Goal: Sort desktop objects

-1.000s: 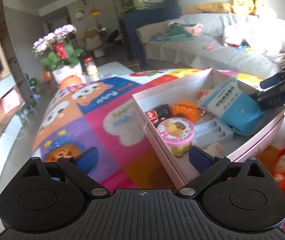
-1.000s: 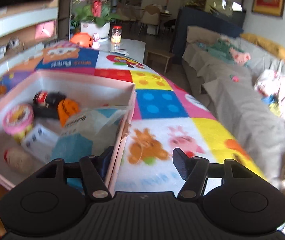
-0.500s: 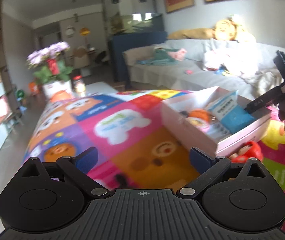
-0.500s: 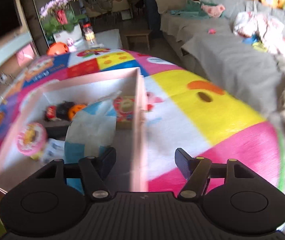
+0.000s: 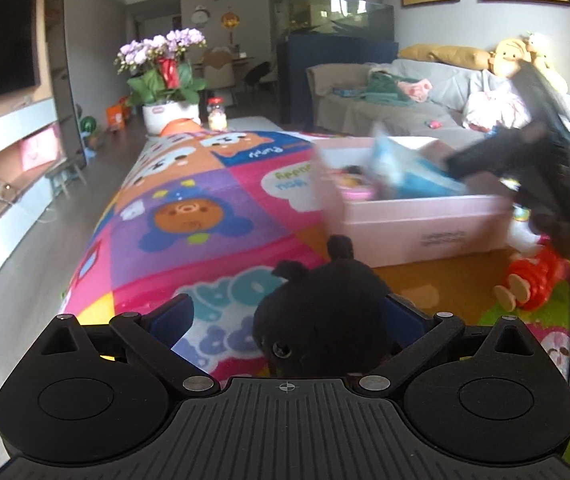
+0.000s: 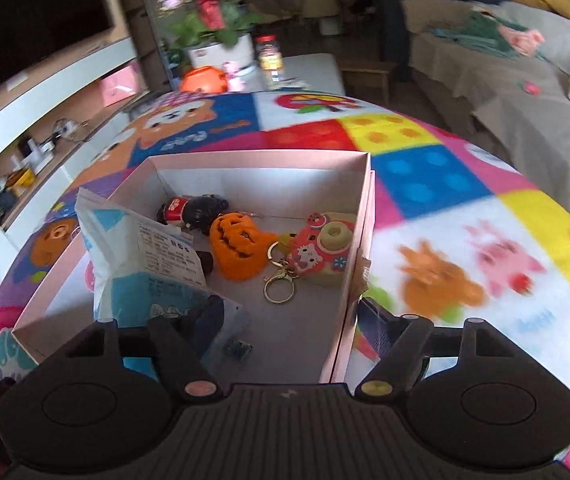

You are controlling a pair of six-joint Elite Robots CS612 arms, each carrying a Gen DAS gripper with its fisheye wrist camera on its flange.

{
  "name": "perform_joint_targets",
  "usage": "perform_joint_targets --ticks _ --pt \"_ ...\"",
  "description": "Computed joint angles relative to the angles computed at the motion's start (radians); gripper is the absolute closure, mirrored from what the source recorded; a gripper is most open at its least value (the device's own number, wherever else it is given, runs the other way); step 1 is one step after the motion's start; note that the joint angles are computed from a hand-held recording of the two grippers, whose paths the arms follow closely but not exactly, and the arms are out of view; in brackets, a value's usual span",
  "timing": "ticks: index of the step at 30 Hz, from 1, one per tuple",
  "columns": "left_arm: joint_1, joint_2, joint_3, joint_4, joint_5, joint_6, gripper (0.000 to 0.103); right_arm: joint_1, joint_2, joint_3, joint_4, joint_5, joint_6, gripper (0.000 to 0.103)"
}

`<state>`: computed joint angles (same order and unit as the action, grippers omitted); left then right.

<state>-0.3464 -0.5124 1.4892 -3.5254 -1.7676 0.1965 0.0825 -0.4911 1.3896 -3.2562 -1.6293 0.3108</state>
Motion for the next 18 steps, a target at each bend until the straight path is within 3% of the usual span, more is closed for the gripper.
perform_joint_targets --ticks 3,5,9,11,13,16,18 --pt "-0.001 0.002 0.002 0.000 0.003 0.007 0.000 0.009 0.022 -0.046 0.005 -0.004 -0.109 0.035" --pt "-0.002 0.002 0.007 -0.007 0.011 0.009 0.000 0.020 0.022 -0.052 0.014 -0.082 -0.150 0.036" --pt "0.004 0.004 0.009 -0.006 -0.006 -0.020 0.000 0.025 0.000 -0.008 -0.089 -0.220 -0.106 0.035" --pt "0.005 0.010 0.000 0.004 -0.022 -0.040 0.000 0.023 -0.020 0.026 -0.167 -0.188 -0.110 0.035" --pt "0.002 0.016 -0.007 0.011 -0.034 -0.057 0.000 0.025 -0.034 0.039 -0.197 -0.101 -0.147 0.035" --pt "-0.012 0.031 -0.019 0.002 -0.018 -0.092 0.000 0.046 -0.031 0.016 -0.170 -0.006 -0.252 0.035" --pt "-0.021 0.040 -0.023 -0.001 -0.002 -0.112 0.000 0.063 -0.020 -0.021 -0.099 0.017 -0.303 0.044"
